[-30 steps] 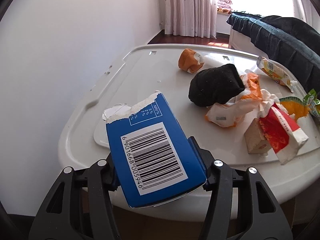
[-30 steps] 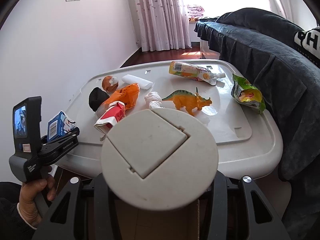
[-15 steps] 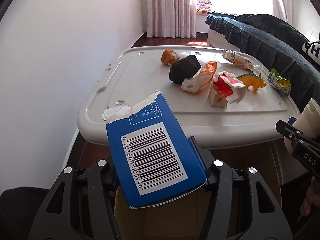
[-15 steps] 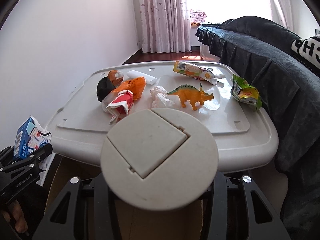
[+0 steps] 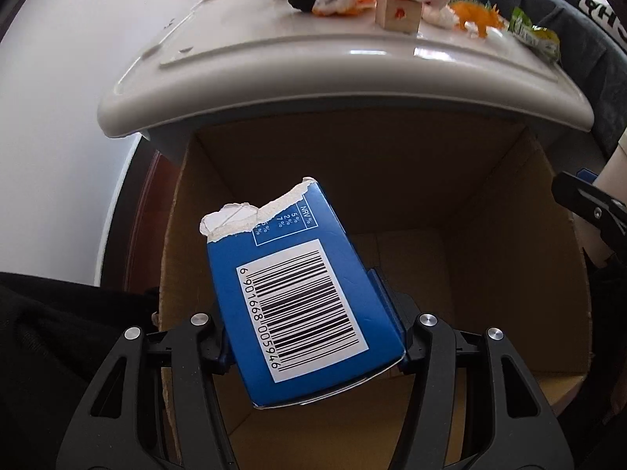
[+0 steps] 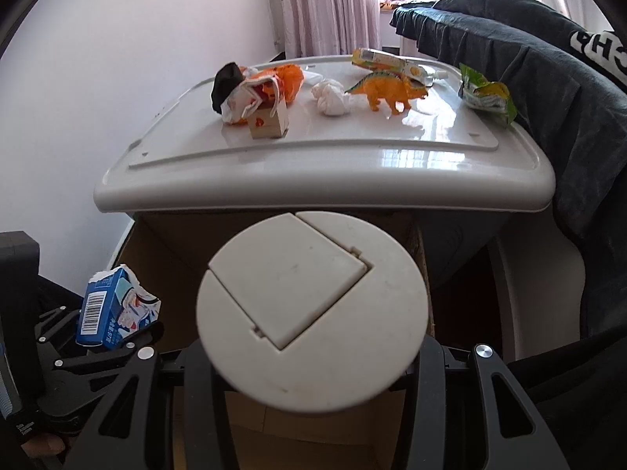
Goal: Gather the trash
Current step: 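Carry the blue box and white cup over the cardboard box and open both grippers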
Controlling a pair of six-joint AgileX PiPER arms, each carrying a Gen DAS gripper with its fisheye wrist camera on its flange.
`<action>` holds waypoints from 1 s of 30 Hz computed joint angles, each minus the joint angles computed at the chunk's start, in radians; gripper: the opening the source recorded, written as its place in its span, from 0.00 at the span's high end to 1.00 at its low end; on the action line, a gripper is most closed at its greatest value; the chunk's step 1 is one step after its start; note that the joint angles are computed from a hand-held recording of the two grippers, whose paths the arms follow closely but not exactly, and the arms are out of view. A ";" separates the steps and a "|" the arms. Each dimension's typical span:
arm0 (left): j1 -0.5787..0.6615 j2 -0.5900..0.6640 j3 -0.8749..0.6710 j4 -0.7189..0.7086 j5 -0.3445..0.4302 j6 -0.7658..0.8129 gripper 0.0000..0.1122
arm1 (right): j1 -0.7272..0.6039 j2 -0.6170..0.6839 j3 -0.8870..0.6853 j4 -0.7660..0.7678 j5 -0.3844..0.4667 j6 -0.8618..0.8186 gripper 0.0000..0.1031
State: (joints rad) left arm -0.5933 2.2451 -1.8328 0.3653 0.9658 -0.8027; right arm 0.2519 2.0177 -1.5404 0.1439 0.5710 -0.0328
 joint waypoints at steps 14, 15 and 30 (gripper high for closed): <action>0.016 0.095 -0.096 -0.029 0.040 0.003 0.50 | -0.010 0.064 -0.042 0.007 0.053 0.033 0.55; 0.016 0.087 -0.086 -0.031 0.031 -0.003 0.50 | -0.011 0.064 -0.044 0.010 0.056 0.032 0.55; -0.008 0.070 -0.065 0.028 0.024 -0.065 0.24 | -0.036 0.026 0.000 -0.023 -0.020 0.152 0.16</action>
State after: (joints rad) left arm -0.6009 2.3152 -1.8974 0.3934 0.9900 -0.8673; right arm 0.2158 2.0438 -1.5406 0.1205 0.5515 0.1196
